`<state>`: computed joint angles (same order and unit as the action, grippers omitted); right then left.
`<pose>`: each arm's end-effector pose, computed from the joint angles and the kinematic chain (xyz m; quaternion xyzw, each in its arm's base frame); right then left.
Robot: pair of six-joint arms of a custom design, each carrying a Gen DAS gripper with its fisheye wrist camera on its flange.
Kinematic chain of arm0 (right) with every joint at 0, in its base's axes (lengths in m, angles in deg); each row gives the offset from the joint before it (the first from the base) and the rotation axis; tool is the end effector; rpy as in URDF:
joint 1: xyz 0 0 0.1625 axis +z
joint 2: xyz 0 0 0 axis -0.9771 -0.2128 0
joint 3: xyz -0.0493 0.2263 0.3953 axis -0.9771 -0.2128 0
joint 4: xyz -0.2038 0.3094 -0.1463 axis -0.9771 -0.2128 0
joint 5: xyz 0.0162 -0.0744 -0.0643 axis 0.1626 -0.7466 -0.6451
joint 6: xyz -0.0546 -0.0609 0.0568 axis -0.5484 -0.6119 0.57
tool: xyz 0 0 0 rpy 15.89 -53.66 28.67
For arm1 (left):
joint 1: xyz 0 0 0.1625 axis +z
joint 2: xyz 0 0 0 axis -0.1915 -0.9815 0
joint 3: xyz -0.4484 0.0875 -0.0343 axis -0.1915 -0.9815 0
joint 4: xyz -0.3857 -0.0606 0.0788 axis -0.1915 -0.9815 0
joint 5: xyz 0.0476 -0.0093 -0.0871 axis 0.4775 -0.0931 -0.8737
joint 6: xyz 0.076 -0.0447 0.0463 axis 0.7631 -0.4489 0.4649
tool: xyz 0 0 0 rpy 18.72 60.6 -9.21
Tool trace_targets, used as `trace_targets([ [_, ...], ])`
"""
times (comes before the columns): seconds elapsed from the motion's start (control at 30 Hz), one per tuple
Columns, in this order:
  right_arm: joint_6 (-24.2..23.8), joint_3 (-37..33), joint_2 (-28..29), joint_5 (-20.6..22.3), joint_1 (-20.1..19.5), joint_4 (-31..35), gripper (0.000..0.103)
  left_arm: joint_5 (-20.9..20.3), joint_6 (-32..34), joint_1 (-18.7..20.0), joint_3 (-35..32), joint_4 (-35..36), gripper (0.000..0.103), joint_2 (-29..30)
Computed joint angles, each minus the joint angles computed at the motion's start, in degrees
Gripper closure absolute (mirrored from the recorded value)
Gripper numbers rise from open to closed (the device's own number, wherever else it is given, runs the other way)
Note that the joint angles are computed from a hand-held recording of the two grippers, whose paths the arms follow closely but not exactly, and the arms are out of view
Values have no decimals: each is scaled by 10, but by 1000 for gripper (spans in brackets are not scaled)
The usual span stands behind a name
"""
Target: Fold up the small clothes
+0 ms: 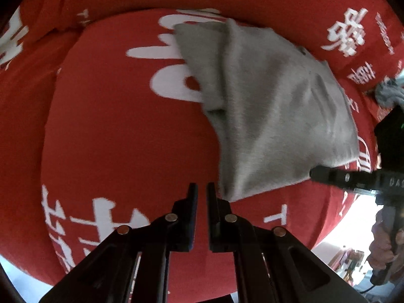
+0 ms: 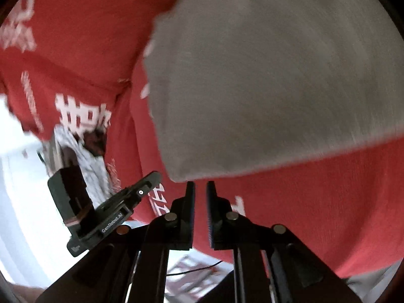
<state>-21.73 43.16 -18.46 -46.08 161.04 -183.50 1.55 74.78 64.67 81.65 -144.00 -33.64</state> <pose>0.0699 -0.4853 0.2719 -0.2218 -0.9604 0.1677 0.0198 -0.3165 -0.7084 0.0411 0.2171 0.9426 0.1107 0.2283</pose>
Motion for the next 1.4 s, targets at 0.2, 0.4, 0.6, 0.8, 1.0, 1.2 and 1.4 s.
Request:
trace_targets([
  [0.2,-27,-80,98,-49,37,-9,92,46,-31,6,-1,23,96,-5],
  [0.4,-34,-78,138,-53,41,0,92,89,-47,3,21,2,4,-17],
  [0.6,-21,-54,110,-23,30,45,92,100,-55,1,-1,29,4,-6],
  [0.8,-5,-30,29,-81,33,67,92,74,-90,4,-32,34,4,10],
  [1.0,-7,-22,-72,-261,31,85,62,66,-62,-11,-48,21,4,25],
  [1.2,8,-28,-141,-431,-28,86,62,70,-74,-21,-64,28,4,40],
  [1.4,-1,-40,-169,-363,-111,134,90,68,-86,-25,-79,36,4,53],
])
